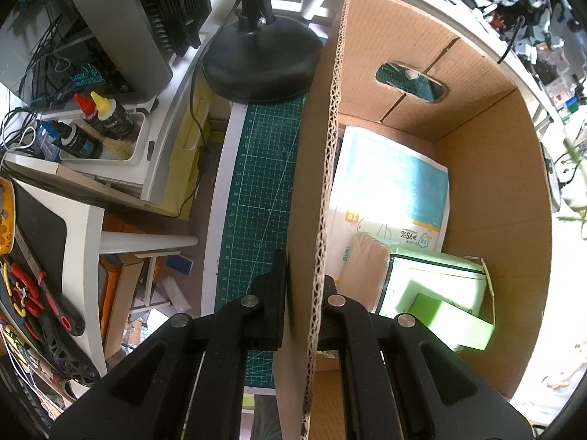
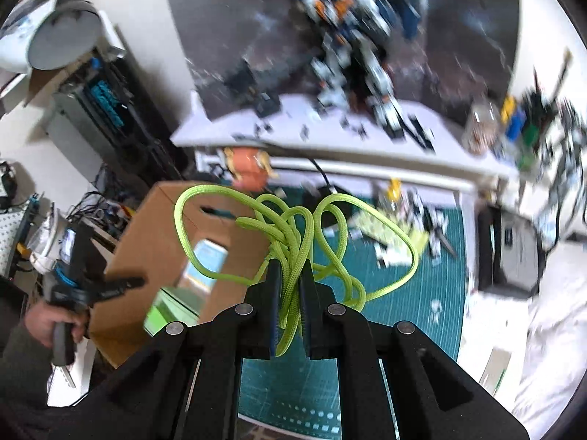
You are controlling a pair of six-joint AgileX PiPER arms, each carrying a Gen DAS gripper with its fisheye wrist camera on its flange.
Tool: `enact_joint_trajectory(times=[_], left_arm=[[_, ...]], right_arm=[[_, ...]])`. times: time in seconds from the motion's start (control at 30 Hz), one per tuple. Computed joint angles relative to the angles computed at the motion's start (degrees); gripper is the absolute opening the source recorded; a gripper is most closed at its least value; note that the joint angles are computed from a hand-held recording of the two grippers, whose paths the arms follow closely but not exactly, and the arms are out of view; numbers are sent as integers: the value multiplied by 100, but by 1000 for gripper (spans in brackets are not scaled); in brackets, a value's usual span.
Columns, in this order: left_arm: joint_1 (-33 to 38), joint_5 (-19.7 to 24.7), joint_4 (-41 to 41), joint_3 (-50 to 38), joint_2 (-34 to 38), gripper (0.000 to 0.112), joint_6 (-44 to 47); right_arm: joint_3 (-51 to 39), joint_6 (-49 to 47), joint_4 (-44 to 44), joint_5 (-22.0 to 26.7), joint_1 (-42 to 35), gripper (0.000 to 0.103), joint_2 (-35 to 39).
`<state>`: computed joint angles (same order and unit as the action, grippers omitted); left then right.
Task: Organize objects
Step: 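Carry the yellow-green cable over the box and release it inside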
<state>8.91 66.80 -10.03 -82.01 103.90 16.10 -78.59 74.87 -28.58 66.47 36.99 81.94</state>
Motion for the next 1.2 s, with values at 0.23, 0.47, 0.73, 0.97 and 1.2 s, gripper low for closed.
enact_joint_trajectory(times=[0.23,0.47,0.73,0.97,1.2], left_arm=[[-12,-23,17,-18,30,6,20],[-12,-38,23,-39,56,6,28],[-17,-50,30,-59,76,6,40],[-25,-51,27,-76,93,6,32],[-48,-52,48,-74,87,6,21]], right_arm=[[-1389,-1027,244,2,-257,8,811],[-2252,-1584,686,-256,-492,8,1610],[-3041,-1816,972,-328,-605,8,2413],[-3320,-1987,1264,-482,-713,8,2959],[-3127,-2036,1571,-832,-858,8,3384]])
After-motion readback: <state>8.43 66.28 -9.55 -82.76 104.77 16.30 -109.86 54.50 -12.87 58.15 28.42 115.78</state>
